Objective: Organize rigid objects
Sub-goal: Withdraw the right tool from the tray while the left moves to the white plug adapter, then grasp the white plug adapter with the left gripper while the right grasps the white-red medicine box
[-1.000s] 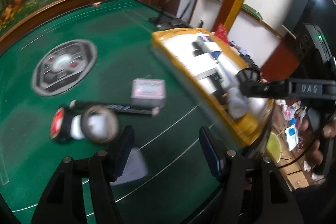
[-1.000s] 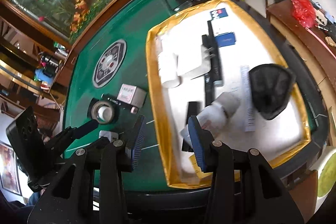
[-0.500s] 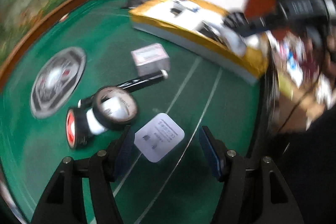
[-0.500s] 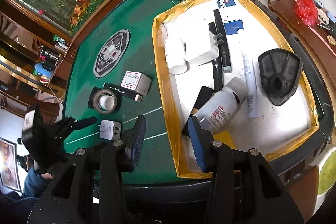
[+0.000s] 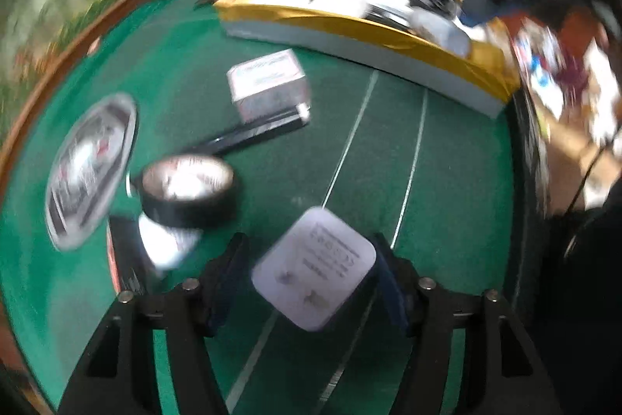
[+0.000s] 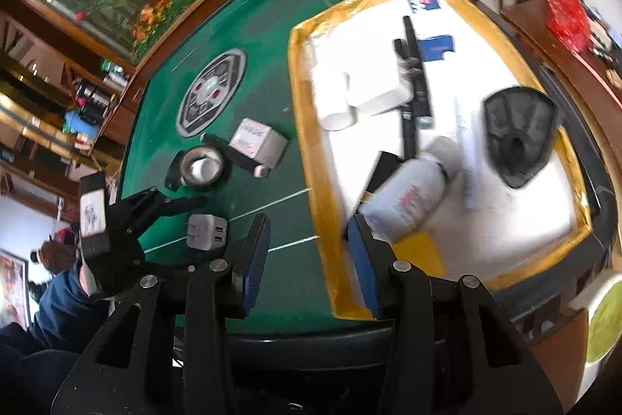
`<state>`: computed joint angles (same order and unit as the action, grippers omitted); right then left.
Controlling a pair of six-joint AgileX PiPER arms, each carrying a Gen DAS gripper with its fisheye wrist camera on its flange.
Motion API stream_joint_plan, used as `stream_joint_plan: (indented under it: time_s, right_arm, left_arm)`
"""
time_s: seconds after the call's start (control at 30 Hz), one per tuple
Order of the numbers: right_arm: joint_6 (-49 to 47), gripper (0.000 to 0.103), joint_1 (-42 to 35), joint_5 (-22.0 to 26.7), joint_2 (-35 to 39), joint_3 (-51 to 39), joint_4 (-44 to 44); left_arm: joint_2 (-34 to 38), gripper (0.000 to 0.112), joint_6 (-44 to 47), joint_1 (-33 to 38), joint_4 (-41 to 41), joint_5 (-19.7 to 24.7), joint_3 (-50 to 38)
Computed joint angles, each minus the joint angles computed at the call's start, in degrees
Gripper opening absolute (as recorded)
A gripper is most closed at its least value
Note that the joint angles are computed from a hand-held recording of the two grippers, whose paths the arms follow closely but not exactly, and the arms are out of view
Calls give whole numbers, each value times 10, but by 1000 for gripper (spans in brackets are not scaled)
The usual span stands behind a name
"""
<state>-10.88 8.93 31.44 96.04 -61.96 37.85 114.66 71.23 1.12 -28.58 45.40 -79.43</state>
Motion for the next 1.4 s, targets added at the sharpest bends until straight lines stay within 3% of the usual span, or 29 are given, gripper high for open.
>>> stream_joint_plan:
  time_s: [0.13,0.3,0.5,0.6,0.63,0.77,0.9,0.97,1.07,1.27,1.4]
  right_arm:
    - [12,42,35,20,39,-61,-46]
    - [46,42,79,72,122,-198,-138]
    - [72,42,99,177,270,-436,-237]
    - [64,43,101,252,357,-569,-260]
    - [60,43,103,254,369,-590,-271]
    - [53,43,94,348,442,-704,-239]
    - [54,38,110,302,409,-636,-273]
    - [62,38,105,292,393,-608,-258]
    - [73,37,97,242,348,-525,-228]
    - [50,38,86,143,249,-359,-150]
    - [45,38,83,108,213,-294,-123]
  left_arm:
    - [-39,57,-62,19,-22,-38,69]
    - [-85,57,-131,35,-16,-74,137]
    - [-95,57,-172,40,3,-100,153]
    - [-93,57,-187,43,6,-108,154]
    - [-91,57,-193,40,5,-112,152]
    - [-78,59,-217,31,20,-119,135]
    - [-56,59,-222,29,7,-127,109]
    - [-49,46,-214,35,-11,-121,99]
    - [-30,46,-216,54,-36,-77,64]
    - [-35,45,-208,64,-45,-58,65]
    - [-39,46,-206,60,-27,-56,67]
